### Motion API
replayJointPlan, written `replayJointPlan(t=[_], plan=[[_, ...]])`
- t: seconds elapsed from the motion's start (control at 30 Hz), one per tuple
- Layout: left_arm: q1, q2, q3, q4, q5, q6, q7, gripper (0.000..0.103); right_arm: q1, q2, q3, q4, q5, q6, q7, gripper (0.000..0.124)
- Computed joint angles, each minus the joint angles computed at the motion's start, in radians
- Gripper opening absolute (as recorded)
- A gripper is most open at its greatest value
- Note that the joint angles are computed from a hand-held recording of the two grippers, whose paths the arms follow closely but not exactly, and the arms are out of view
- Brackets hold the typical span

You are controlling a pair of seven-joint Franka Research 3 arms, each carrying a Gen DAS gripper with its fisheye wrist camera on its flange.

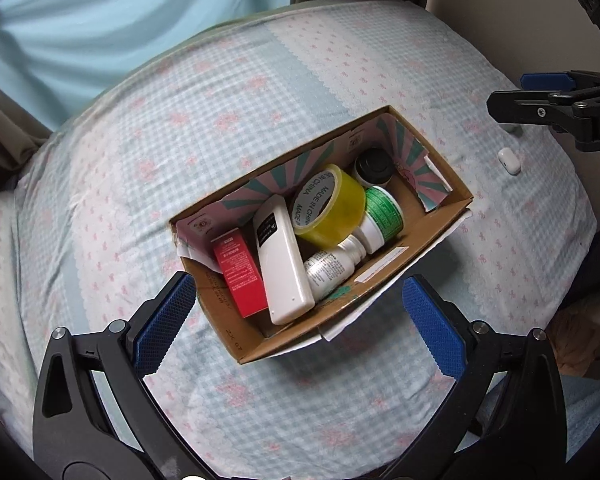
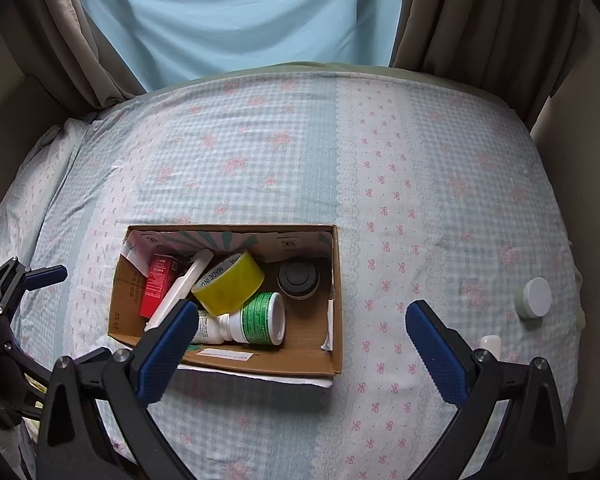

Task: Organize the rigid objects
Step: 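Move both tools toward the earbud case and pale green jar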

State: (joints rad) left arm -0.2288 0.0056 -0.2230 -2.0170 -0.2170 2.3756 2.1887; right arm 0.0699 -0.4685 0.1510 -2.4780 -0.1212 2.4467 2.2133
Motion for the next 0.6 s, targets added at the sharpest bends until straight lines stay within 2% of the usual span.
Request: replayJointPlan(t=[0.07,0.13,0.27,0.43,0.6], plan=[[-0.010,-0.037,-0.007,-0.024,-0.017,0.016,-0.029,0.103,-0.014,-0.080,0.011,-0.039,-0.029,-0.010,0.012,0.103],[-0.029,-0.067,-0.014,-0.039,-0.026,0.028,-0.046,0.103,-0.028,-0.149,0.015,-0.062,-0.049,-0.058,0.000,0.103],[-0.078,-0.104,-0.029,-0.046,-0.023,0.042,-0.115,0.103,-0.059,-0.298,-0.020,-0.123,-0.045,-0.158,-0.056,0.103],[-0.143,-0.111,-0.069,-0.043,0.026,0.066,-0.285,0.103,-0.142,-0.483,-0.096,-0.218,-0.050,-0.235,-0.204,0.103],[-0.210,-0.068,-0.125,-0.001,0.164,0.073,-0.539,0.103,-0.240,-0.561,-0.211,-0.277,-0.058,-0.237,-0.430,0.103]])
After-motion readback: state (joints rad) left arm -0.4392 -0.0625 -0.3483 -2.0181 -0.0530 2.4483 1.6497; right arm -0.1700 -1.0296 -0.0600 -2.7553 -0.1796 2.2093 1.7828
